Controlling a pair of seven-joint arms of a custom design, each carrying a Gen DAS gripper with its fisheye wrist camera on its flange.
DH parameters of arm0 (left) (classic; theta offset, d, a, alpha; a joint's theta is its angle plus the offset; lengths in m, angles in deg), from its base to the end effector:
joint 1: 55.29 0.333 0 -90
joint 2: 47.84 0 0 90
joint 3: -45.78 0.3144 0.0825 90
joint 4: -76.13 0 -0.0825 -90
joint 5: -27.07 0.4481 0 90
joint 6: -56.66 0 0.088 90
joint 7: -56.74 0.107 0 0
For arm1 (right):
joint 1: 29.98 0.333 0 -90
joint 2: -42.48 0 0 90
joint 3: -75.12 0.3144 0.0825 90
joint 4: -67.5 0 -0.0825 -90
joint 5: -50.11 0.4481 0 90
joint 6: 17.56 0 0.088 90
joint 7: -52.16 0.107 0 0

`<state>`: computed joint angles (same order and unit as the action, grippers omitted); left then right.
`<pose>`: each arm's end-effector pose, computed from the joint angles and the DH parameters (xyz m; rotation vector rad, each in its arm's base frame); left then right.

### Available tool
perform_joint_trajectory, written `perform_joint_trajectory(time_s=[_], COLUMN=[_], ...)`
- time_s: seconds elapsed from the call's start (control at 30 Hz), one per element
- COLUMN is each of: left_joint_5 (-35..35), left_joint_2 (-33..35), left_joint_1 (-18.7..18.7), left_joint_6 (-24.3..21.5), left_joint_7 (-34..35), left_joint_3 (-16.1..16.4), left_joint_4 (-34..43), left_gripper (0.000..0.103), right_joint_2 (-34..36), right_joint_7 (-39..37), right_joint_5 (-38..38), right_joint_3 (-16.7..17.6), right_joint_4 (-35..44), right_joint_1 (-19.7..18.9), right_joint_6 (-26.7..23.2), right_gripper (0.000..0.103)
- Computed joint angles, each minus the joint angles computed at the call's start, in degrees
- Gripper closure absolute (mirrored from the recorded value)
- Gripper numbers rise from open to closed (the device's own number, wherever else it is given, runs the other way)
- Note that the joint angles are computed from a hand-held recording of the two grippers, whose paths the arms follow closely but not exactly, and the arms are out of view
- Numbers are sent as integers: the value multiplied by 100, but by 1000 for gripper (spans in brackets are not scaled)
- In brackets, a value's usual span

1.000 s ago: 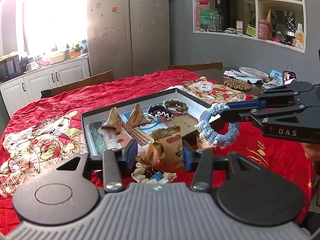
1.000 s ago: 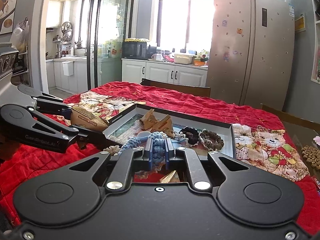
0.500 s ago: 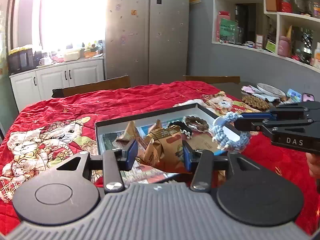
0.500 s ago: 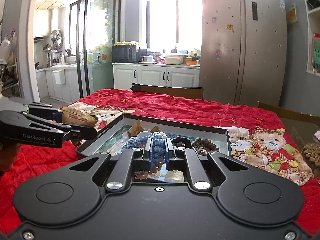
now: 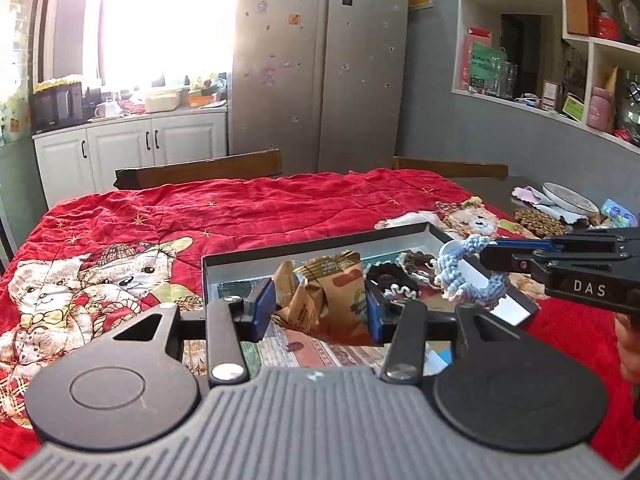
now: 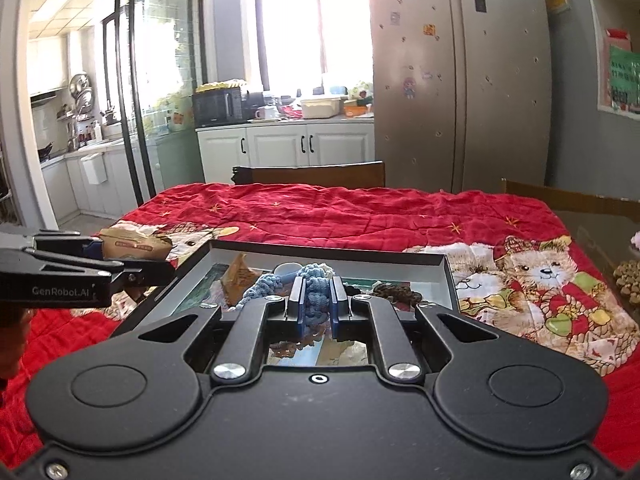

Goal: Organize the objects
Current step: 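Lower the blue ring and paper triangle into the box and open both grippers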

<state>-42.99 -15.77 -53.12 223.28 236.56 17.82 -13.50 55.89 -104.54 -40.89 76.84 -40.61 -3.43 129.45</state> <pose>0.7454 -0.2282 0.3689 -0.9950 2.1982 -1.3654 0.6056 0.3423 0.3837 -1.3554 1.7087 -1.0043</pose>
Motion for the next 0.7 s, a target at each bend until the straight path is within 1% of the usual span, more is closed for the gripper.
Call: perform_joint_trajectory(time_s=[0.2,0.4,0.5,0.7], left_joint_5=[738,1543,1855,2350], left_joint_2=[398,723,847,1031], left_joint_1=[-262,-320,-287,-166], left_joint_6=[94,183,169,256], left_joint_7=[-854,-1617,-1897,-2175], left_joint_3=[226,242,193,-1], left_joint_4=[429,700,786,833], left_gripper=[54,54,54,54], right_joint_2=[268,607,757,996], right_joint_7=[-6,-91,-53,38], right_joint_5=[220,541,631,776], right_joint_3=[-111,-274,-376,-551], right_joint_4=[261,543,655,833], right_joint_1=[-78,-94,-67,-38], right_joint_6=[115,296,343,527], right_gripper=[92,92,92,92])
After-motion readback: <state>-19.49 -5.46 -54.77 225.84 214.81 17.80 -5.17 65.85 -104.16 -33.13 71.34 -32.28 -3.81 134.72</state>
